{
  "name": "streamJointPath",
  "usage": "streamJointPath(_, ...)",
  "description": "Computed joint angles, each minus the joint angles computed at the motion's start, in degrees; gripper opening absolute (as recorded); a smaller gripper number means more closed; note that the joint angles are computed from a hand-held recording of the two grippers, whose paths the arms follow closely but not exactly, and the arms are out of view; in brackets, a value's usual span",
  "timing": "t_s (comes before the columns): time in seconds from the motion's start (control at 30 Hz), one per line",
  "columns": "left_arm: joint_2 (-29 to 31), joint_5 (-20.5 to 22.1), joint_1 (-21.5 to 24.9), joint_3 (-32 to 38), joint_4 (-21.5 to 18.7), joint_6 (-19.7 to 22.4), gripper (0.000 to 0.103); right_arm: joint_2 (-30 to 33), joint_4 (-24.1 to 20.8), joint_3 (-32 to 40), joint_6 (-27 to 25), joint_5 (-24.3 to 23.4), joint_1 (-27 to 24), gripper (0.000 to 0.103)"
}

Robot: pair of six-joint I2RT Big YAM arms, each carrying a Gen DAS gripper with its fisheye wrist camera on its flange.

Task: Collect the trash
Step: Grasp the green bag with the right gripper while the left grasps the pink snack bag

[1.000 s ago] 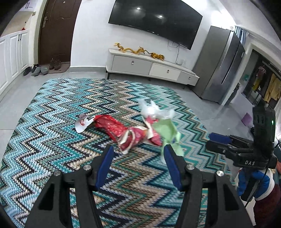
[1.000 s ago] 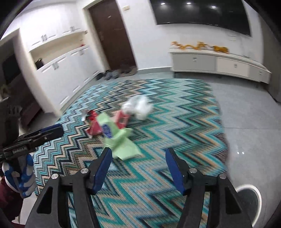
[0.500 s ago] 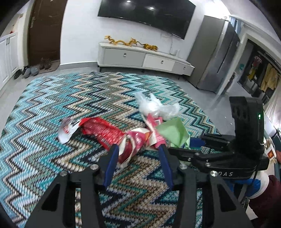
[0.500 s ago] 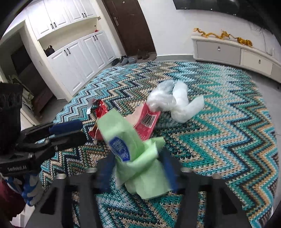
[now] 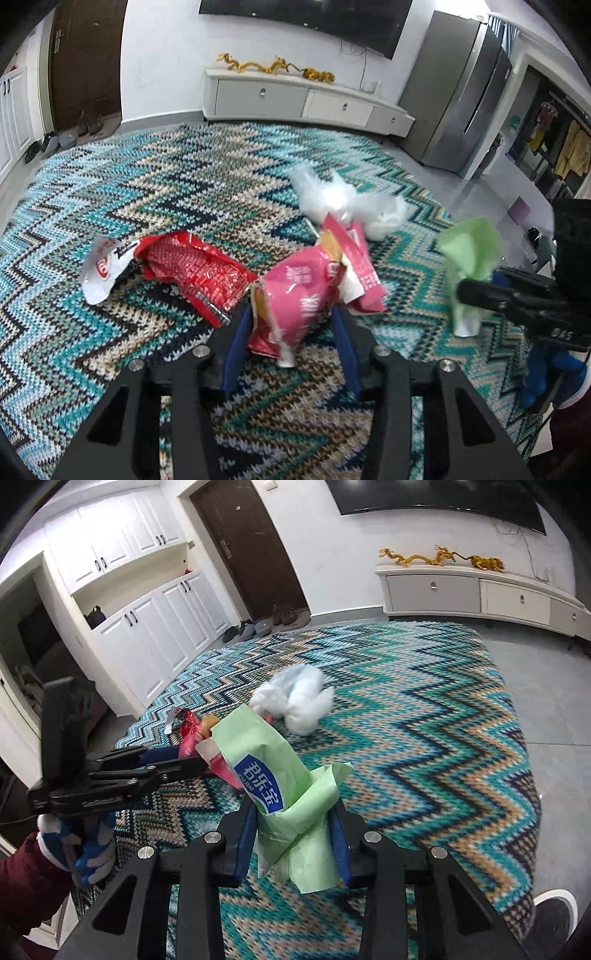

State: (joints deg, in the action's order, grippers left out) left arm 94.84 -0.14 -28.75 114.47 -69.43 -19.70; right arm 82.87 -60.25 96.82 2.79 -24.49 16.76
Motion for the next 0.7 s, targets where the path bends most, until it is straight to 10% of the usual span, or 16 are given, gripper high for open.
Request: streamJointPath(0.7, -6.3, -7.8, -4.3, -4.1, 1.1, -4.3, 0.021, -7.5, 1.9, -5.6, 2.6, -0.3, -2.8, 0.034)
